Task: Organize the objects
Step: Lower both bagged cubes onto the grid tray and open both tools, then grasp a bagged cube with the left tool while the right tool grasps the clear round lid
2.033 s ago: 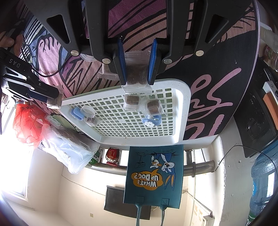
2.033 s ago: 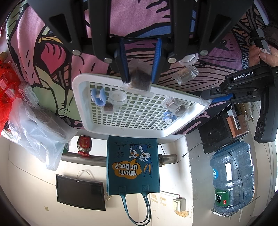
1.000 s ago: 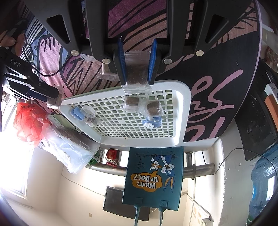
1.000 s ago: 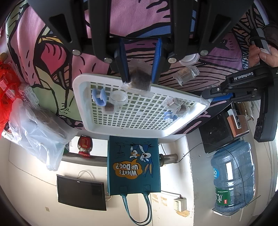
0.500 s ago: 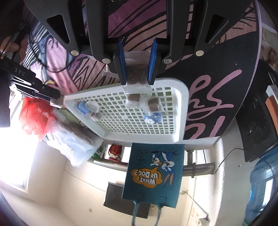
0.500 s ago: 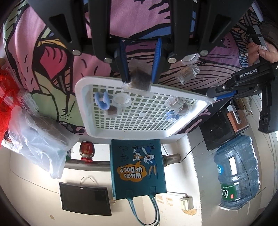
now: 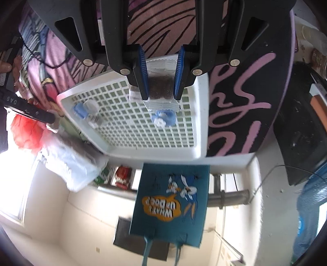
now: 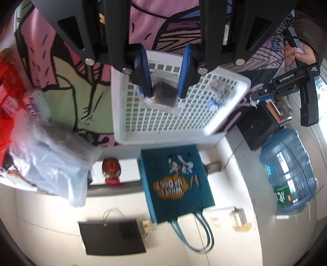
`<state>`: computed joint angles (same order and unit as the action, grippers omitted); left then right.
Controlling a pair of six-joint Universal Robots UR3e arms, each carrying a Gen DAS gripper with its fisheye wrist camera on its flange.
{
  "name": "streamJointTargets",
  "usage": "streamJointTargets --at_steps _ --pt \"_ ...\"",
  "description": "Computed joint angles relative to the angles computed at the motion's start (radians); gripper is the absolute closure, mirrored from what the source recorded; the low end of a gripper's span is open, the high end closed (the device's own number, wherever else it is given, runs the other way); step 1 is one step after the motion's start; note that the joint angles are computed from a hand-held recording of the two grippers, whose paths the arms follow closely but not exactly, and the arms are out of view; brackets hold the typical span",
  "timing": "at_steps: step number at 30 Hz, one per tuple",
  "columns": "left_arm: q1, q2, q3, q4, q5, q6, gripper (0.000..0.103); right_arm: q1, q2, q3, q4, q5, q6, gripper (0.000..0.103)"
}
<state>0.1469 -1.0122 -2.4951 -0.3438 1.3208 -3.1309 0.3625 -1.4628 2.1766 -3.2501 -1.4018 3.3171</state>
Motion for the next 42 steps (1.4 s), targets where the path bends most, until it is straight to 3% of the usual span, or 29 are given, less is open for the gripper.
streamJointTargets --at_steps 5,11,12,13,15,16,20,25,28,32,42 --pt "-0.070 -0.166 0.018 0.110 0.063 -0.035 0.080 0.039 0.169 -0.119 0.054 -0.054 -0.009 0.077" --pt "-0.097 -0.250 0.019 0.194 0.084 -0.044 0.077 0.019 0.229 -0.133 0.038 -0.053 0.014 0.076" --pt "-0.092 -0.253 0.019 0.196 0.072 -0.049 0.072 0.018 0.235 -0.135 0.032 -0.053 0.017 0.076" --pt "-0.089 -0.259 0.022 0.190 0.062 -0.051 0.059 0.013 0.240 -0.136 0.027 -0.045 0.018 0.076" --pt "-0.109 -0.277 0.027 0.201 0.083 -0.057 0.042 0.002 0.244 -0.143 0.039 -0.017 0.018 0.069" --pt "-0.120 -0.280 0.026 0.213 0.104 -0.062 0.040 0.004 0.245 -0.145 0.043 -0.021 0.023 0.065" --pt "-0.048 -0.129 -0.017 0.144 0.023 -0.052 0.035 0.009 0.184 -0.074 -0.027 -0.043 0.043 0.061" --pt "0.055 0.160 -0.059 -0.042 -0.097 -0.017 0.024 0.038 0.051 0.061 -0.173 -0.072 0.047 0.046" --pt "0.035 0.234 -0.060 -0.128 -0.108 0.015 0.023 0.066 -0.008 0.125 -0.224 -0.058 0.010 0.041" --pt "-0.049 0.194 -0.052 -0.156 -0.071 0.029 0.023 0.131 -0.015 0.111 -0.155 -0.077 -0.032 0.041" --pt "-0.212 -0.069 -0.030 -0.020 0.023 -0.048 0.023 0.185 0.058 0.105 -0.064 -0.050 -0.060 0.041"
